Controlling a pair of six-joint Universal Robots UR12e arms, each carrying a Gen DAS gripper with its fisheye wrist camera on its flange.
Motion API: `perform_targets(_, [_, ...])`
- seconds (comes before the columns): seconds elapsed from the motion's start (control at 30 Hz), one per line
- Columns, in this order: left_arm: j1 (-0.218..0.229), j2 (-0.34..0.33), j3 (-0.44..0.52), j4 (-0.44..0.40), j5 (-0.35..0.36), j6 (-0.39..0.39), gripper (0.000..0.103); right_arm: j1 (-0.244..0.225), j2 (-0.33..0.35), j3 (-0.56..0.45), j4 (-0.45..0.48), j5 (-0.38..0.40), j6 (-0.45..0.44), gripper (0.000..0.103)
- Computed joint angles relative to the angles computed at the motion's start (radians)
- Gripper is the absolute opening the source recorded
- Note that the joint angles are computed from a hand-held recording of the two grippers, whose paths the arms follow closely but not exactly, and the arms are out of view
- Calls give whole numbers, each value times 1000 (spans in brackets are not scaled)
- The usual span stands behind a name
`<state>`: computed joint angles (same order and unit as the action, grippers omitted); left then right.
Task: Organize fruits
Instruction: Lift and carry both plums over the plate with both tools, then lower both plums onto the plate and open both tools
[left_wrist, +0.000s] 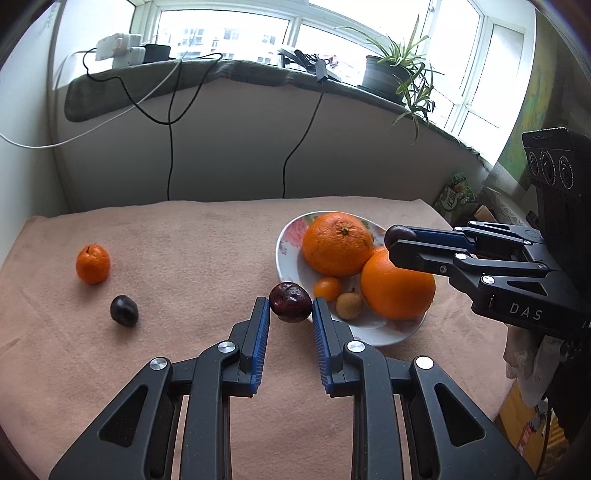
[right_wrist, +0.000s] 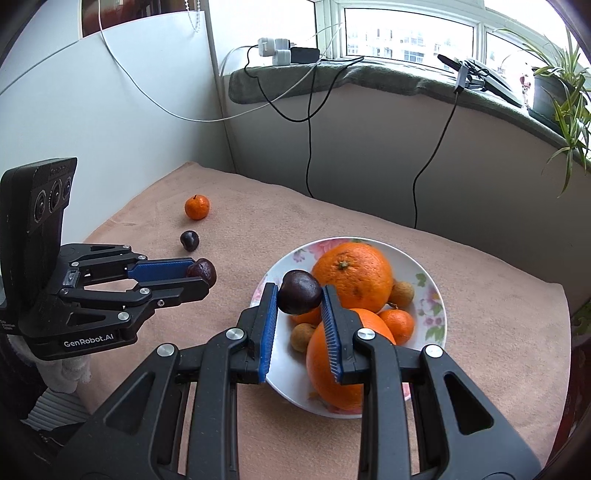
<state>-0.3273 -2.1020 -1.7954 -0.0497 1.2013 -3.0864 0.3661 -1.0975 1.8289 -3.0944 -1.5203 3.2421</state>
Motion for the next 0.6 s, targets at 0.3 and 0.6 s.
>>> perform_targets(0.3, [-33,-18,32,-38,-8,25,22,-26,-12,29,-14,-17,27,25])
perform_targets(0.6, [-51,-34,61,-69,4,42,22,-59,-19,48,-22,-16,59,25])
